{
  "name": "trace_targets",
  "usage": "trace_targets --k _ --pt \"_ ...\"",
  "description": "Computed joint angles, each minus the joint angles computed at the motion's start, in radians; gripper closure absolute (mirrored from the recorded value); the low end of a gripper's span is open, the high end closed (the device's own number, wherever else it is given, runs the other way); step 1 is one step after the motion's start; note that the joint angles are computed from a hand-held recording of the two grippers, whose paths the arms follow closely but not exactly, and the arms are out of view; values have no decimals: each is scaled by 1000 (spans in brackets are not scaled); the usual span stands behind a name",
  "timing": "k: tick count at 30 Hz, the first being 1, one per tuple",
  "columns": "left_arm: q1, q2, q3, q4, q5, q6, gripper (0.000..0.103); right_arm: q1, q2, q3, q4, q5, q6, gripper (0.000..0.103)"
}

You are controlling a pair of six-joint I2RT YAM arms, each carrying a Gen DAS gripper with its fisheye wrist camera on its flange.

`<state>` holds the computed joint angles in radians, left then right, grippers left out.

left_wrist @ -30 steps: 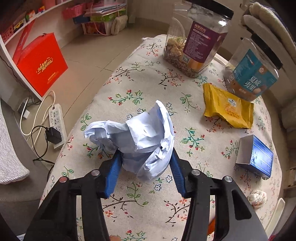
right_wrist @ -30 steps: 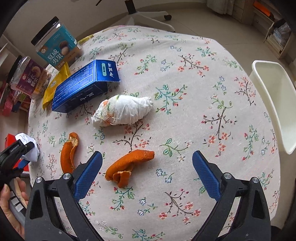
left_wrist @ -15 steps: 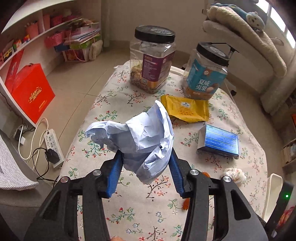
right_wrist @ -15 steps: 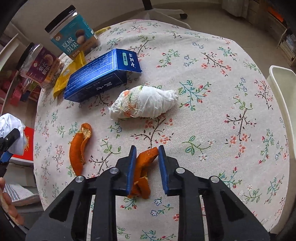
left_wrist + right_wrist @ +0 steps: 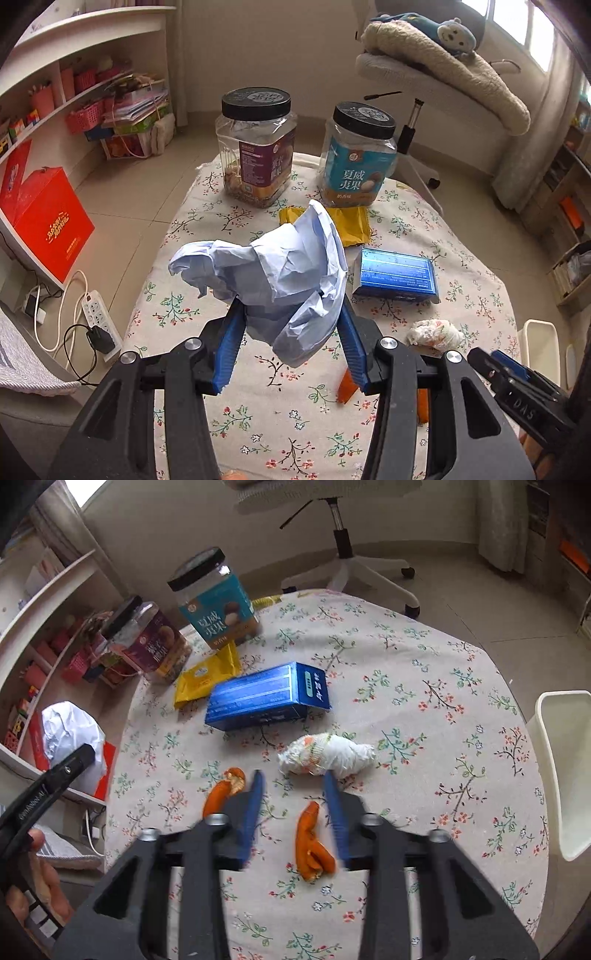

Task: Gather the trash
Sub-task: 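Grasp the orange peel with the right tool while the left tool holds the paper, then carry the orange peel to the bin and open the right tool while the left tool carries the paper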

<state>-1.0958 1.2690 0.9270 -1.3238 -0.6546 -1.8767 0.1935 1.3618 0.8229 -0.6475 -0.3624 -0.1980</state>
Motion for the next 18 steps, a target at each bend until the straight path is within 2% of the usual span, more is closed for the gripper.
trace_targets --k 6,8,11,12,13,18 --pt "9 -23 -17 19 15 17 54 121 61 -100 63 171 -11 34" --pt "-1 -14 -12 0 12 4 54 146 95 -112 78 210 -8 39" --pt "-9 -19 -22 -13 17 -8 54 179 103 -139 126 268 -10 70" --pt "-8 -26 -29 -9 22 -8 54 184 95 -144 135 266 -16 80" --pt "-7 -33 -35 -8 25 -9 54 179 96 -136 126 244 -12 83" --pt "-17 -39 -36 -20 17 -26 54 157 15 -105 112 142 6 86"
